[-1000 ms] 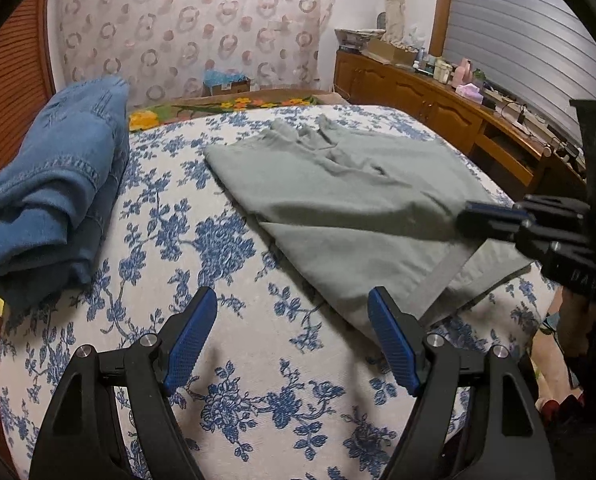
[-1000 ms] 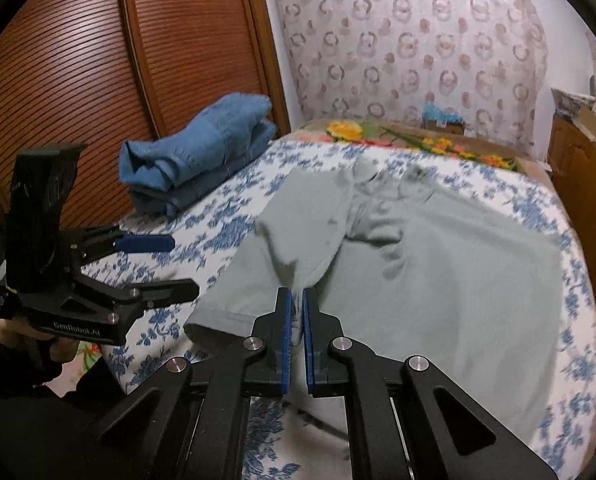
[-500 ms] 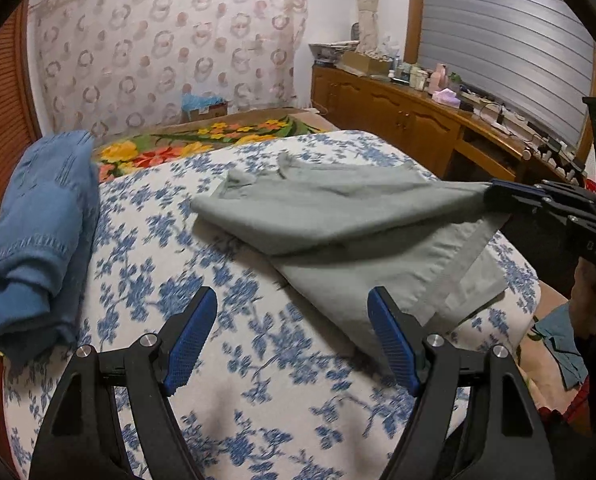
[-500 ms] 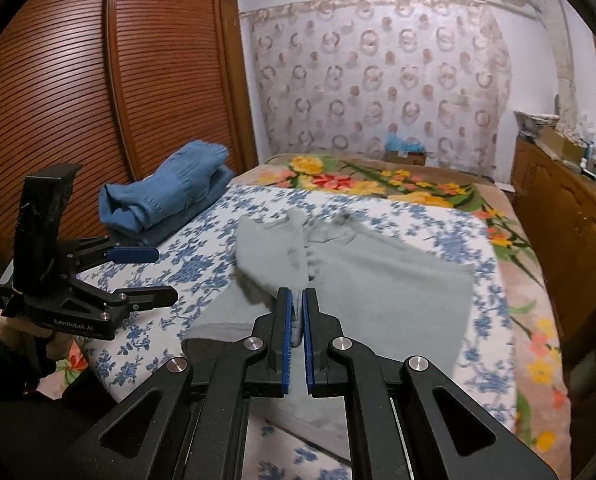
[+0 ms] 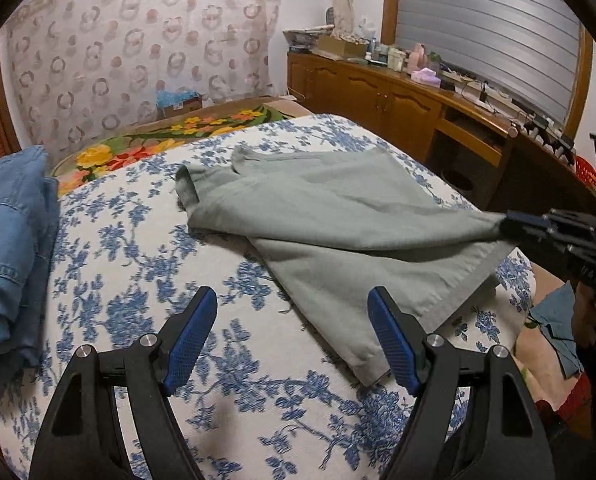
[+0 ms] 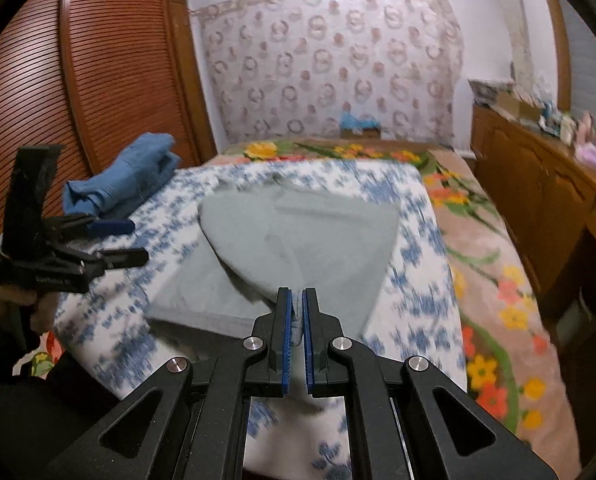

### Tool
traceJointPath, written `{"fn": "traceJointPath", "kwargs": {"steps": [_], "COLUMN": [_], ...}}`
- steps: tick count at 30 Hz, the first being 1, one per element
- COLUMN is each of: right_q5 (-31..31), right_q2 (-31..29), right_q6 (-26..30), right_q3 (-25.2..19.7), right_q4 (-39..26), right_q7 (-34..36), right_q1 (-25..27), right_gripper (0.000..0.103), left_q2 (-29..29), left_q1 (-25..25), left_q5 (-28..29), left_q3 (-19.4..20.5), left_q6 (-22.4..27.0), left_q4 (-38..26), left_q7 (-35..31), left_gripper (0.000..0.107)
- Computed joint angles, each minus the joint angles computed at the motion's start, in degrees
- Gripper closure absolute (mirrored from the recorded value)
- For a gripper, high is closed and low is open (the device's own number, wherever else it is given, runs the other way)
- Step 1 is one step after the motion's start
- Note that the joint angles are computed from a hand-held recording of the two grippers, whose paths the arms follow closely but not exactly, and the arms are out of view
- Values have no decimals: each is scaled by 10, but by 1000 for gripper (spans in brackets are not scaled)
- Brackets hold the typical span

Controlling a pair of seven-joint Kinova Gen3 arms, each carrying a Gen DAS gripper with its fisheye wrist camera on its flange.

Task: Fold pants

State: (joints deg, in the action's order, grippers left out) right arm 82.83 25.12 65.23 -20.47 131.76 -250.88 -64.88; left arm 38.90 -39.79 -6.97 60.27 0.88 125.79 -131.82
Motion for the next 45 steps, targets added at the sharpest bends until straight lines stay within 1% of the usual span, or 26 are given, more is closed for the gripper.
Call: {"fn": "traceJointPath", "kwargs": {"steps": [3, 5, 8, 13, 15, 17, 18, 20, 23, 24, 25, 26, 28, 29, 33, 36, 40, 45], "right_q5": [2, -1, -2, -6, -14, -9, -7, -11, -12, -13, -5, 3, 26, 36, 78, 103, 133, 144], "right_q2": [6, -5, -4, -11, -15, -23, -27, -36, -42, -47, -46, -50, -56, -60, -62, -55, -50, -46], "right_q6": [-10, -20, -29, -45, -45, -46, -46, -43, -42, -41, -47, -50, -62, -71, -109, -131, -163, -201], "right_q3": [-2, -4, -3, -5, -4, -3, -4, -5, -3, -6, 2, 4, 7, 9, 18, 22, 24, 28], "right_q4": [2, 13, 12, 16, 12, 17, 19, 19, 18, 16, 16, 17, 19, 18, 8, -6, -19, -44], "right_q7": [-26, -27, -25, -30, -18, -18, -17, -6, 16, 30, 35, 39, 44, 52, 82, 109, 126, 168], "right_q1": [0, 5, 10, 11, 12, 12, 13, 15, 23, 30, 34, 40, 58, 71, 122, 152, 189, 226], "right_gripper": [98, 98, 98, 98, 98, 98, 96, 94, 89, 84, 79, 77, 68, 66, 66, 66, 66, 66], "left_q2": [-3, -4, -5, -6, -5, 0, 2, 4, 7, 8, 8, 9, 13, 14, 19, 20, 26, 33], "left_q1": [25, 44, 68, 92, 91, 80, 78, 71, 73, 75, 77, 79, 81, 82, 91, 104, 123, 146], "left_q5": [0, 0, -1, -7, -8, -11, -11, -10, -9, -9, -8, -8, -5, -3, 10, 21, 37, 58], "left_q3": [-20, -36, -59, -85, -85, -76, -73, -66, -66, -67, -69, -70, -70, -71, -79, -90, -106, -127], "left_q6": [-2, -3, -8, -7, -9, -5, -4, -4, 1, 2, 2, 3, 6, 9, 20, 26, 40, 53], "left_q4": [-1, -3, -4, -6, -7, -11, -14, -20, -33, -37, -41, -46, -55, -60, -83, -99, -126, -159], "left_q7": [2, 5, 11, 19, 21, 22, 22, 22, 20, 19, 17, 15, 13, 12, 5, -2, -13, -33], "left_gripper": [29, 29, 29, 29, 29, 29, 29, 29, 29, 29, 29, 29, 29, 29, 29, 29, 29, 29]}}
